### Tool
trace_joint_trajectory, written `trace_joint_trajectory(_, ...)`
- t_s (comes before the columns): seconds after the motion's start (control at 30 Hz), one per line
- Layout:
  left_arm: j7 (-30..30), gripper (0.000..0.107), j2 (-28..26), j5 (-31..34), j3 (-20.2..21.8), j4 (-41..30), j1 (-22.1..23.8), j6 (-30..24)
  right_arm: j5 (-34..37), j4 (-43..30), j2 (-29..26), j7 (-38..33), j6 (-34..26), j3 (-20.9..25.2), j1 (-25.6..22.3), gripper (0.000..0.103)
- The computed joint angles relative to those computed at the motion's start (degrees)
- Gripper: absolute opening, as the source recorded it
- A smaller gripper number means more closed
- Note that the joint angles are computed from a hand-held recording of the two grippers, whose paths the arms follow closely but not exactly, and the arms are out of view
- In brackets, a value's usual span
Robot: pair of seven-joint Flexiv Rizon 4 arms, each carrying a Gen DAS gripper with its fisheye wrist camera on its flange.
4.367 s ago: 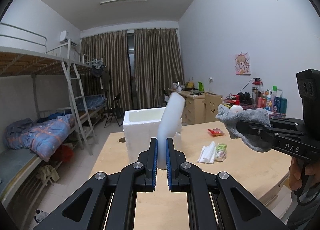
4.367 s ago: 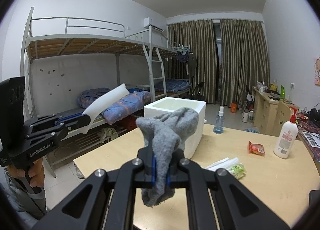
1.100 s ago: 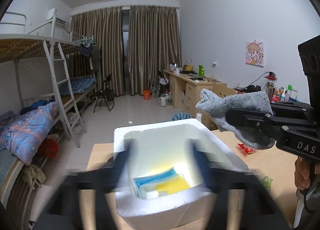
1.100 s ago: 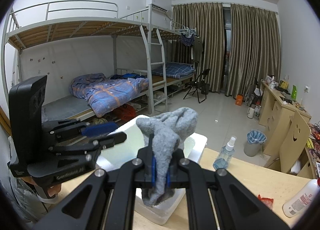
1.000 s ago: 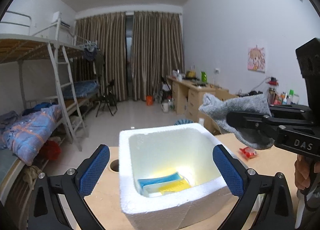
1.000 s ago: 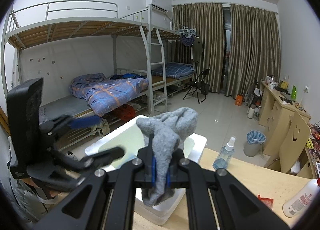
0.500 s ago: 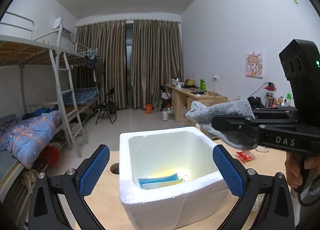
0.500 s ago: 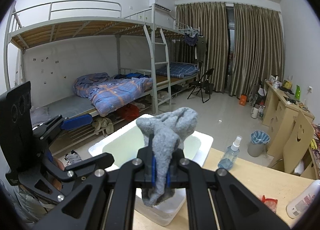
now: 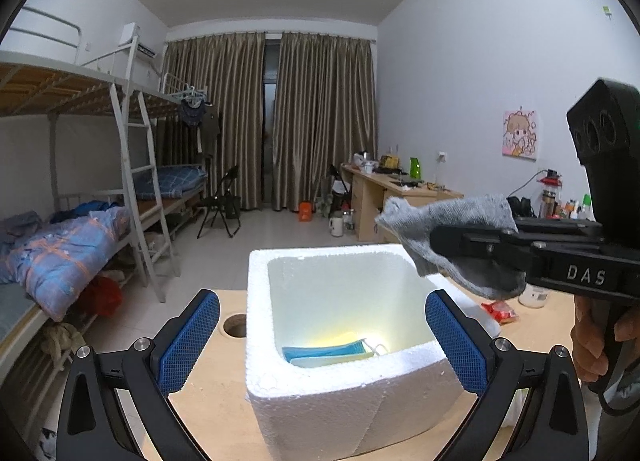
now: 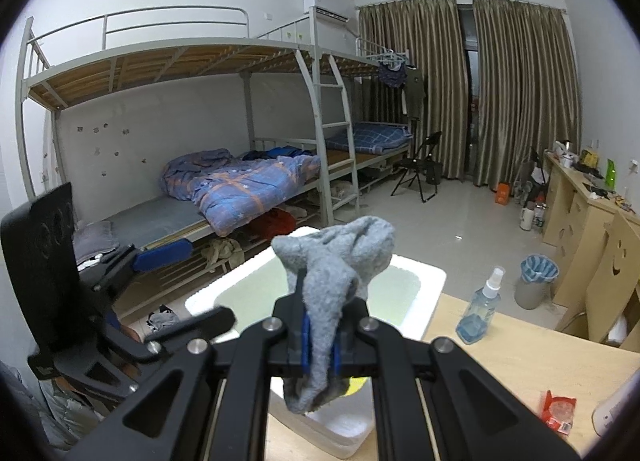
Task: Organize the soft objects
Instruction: 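Open the left tool to drop the foam tube while the right tool releases the sock into the box, then withdraw both tools from the foam box back toward the table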
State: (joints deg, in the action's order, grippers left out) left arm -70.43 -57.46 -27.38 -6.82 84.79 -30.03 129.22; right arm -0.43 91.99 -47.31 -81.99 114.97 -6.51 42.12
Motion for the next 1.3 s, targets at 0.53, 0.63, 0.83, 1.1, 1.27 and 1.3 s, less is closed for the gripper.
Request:
trace_joint_trajectory(0.53, 1.22, 0.103, -0.2, -1.0, 0.42, -0.21, -0.69, -0.72, -1.85, -1.85, -1.65, 0.71, -0.14, 1.62, -1.35, 0.044)
trace_joint_trajectory(0.63, 1.37, 0.103, -0.21, -1.0, 0.56, -0.28, -0.82, -0.98, -1.48, -1.25, -1.21, 1.13, 0.15, 1.66, -1.17, 0.053)
trace_joint_trajectory(0.83, 1.22, 0.103, -0.08, -0.9, 0.53, 0.04, -0.8, -0.92, -1.06, -0.78, -0.82, 1.74, 0.52, 2.01, -1.38, 0.06)
trace_joint_trajectory(1.1, 1.12, 0.103, -0.03, -1.55, 0.76, -0.18, -0.81, -1.98, 0.23, -0.64, -0.53, 2.43, 0.17, 0.82, -0.45, 0.065)
trace_joint_trajectory(1.27, 0.62, 0.103, 0.34, -0.96, 0.76, 0.44, -0.69, -0.93, 1.9, 0.11, 0.16, 2.11, 0.91, -0.73, 1.08, 0.068)
trace_joint_trajectory(1.3, 0.47, 0.103, 0.39, -0.81, 0.63, 0.54, -0.53, -0.77, 2.09, 0.15, 0.11, 1.96, 1.18, -0.79, 1.07, 0.07)
